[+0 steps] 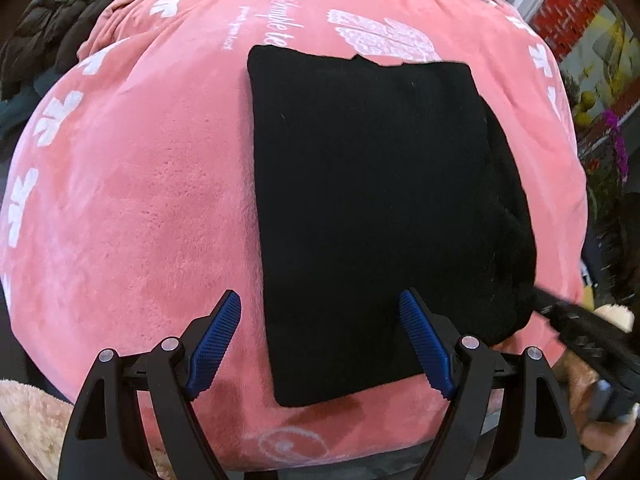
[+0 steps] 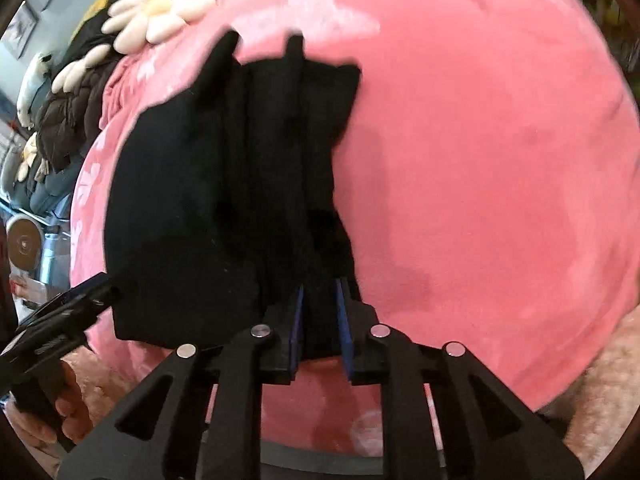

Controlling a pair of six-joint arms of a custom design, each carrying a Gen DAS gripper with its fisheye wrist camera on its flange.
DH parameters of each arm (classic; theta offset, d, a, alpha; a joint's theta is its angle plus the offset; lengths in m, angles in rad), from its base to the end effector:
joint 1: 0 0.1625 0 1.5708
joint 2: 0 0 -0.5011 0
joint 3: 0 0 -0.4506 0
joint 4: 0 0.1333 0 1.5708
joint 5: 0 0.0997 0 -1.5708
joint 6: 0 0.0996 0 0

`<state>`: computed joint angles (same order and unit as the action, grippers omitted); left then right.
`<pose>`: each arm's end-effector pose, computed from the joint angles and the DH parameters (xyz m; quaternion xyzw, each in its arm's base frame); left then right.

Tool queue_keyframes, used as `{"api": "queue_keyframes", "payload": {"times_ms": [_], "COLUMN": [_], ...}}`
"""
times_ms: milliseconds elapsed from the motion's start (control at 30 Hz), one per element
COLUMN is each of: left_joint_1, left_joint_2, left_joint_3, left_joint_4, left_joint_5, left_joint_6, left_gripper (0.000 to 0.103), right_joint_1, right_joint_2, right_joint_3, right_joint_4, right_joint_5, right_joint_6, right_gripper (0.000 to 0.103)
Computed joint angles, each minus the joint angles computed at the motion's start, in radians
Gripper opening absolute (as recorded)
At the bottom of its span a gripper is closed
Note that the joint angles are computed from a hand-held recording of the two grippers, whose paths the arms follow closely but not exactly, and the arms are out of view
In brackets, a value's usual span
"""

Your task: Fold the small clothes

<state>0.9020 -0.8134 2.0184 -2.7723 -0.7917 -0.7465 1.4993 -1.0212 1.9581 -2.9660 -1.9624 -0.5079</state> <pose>-0.2156 -0.6006 0.0346 -0.0353 0.9244 -0.2456 0.2896 0.0480 -0.6639 0.1883 0.1636 -0.9422 0.1594 0.2452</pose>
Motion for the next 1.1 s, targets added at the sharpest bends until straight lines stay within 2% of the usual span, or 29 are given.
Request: {"api": "queue_keyframes", "payload": {"times_ms": [33, 67, 133, 167, 300, 367, 533, 600, 900, 1100], "left_joint_1": [-0.003, -0.009, -0.021, -0.03, -0.06, -0.075, -0.101, -0.105, -0.118, -0.128], "left_joint_2": [0.003, 0.01, 0.022, 0.03, 0.059, 0.079, 0.112, 0.119, 0.117, 0.119], "left_joint_3": [-0.002, -0.005, -0.011, -0.012, -0.012, -0.012, -0.028, -0.029, -0.026, -0.03], "left_joint_4": [0.008, 0.017, 0.026, 0.026, 0.034, 0.04, 0.125, 0.139, 0.231, 0.271], "left_joint_5": [0.007, 0.019, 0.044, 0.062, 0.106, 0.131, 0.198, 0.215, 0.228, 0.238], "left_joint_6": [-0.001, -0.002, -0.006, -0.009, -0.052, -0.078, -0.156, -0.185, -0.324, -0.35], "left_gripper": [0.078, 0.078, 0.079, 0.079, 0.079, 0.079, 0.079, 0.079, 0.079, 0.079], "right_joint_1": [0.002, 0.002, -0.004, -0.006, -0.01, -0.02, -0.022, -0.021, -0.033, -0.038], "right_joint_2": [-0.006, -0.009, -0.009, -0.003, 0.006, 0.004, 0.014, 0.018, 0.015, 0.011], "right_joint_3": [0.02, 0.034, 0.08, 0.087, 0.112, 0.127, 0.145, 0.144, 0.132, 0.133], "right_joint_4": [-0.051, -0.093, -0.236, -0.278, -0.33, -0.352, -0.391, -0.401, -0.35, -0.355], "right_joint_5": [0.003, 0.006, 0.018, 0.011, -0.014, -0.024, -0.031, -0.037, -0.042, -0.033], "right_joint_6": [-0.034, -0.057, -0.123, -0.14, -0.155, -0.174, -0.209, -0.212, -0.164, -0.168], "right_gripper": [0.026, 0.043, 0.064, 0.068, 0.072, 0.08, 0.084, 0.09, 0.091, 0.092]}}
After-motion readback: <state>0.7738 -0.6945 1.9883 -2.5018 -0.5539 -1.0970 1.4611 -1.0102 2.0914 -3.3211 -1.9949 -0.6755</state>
